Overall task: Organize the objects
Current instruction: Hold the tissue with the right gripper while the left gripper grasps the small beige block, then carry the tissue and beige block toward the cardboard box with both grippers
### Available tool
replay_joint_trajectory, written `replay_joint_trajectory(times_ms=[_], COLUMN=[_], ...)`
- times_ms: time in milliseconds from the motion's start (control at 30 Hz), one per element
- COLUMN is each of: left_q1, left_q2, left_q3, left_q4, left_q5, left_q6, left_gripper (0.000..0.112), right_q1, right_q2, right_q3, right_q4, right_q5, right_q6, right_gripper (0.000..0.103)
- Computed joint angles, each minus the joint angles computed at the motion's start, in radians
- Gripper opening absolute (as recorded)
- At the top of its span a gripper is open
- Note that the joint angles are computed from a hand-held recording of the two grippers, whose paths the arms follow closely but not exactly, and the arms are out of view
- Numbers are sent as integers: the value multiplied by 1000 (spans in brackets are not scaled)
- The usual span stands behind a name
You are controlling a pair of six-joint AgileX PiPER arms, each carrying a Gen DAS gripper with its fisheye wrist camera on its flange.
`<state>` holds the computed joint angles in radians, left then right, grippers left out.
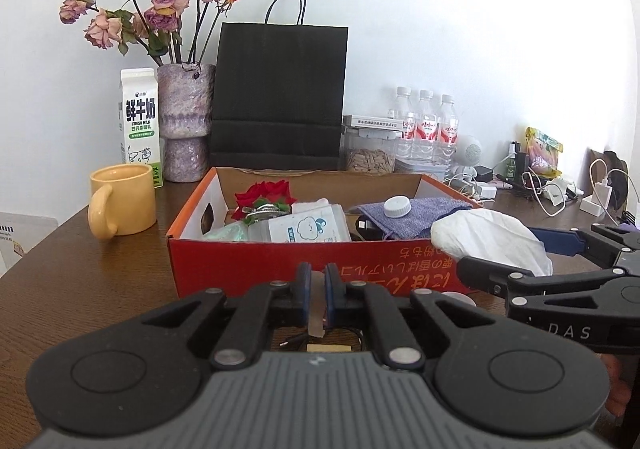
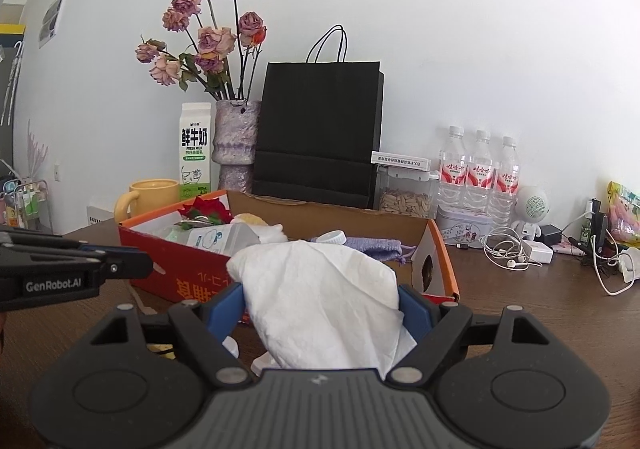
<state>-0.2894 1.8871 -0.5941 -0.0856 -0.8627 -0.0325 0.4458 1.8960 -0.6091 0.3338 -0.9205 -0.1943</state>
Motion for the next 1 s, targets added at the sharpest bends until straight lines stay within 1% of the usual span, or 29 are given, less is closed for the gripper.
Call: replay_joint_trajectory(times_ms=[233,467,633,800,1000], left_q1=[-7,-21,-44,-44,-38], left_q2=[-33,-60,-49,-24,39], left_q3=[-30,-105,-191,-291,-426], left_q4=[17,2,-57,-66,-85], left_q5=[48,102,130,187,248], left_q6=[-11,9,52,30,9], left_gripper=[8,8,8,8,8], right_q1=[7,-7,-17,-33,-78], right_q2=[-1,-10,7,50,126], right_q3=[-20,-96,-189,-310,-483], right_q4=[37,64,86,100,84], right_q5=[-6,37,96,166,262], right_q6=[-23,-68,-121,-171,-129], right_gripper=[81,81,81,81,81])
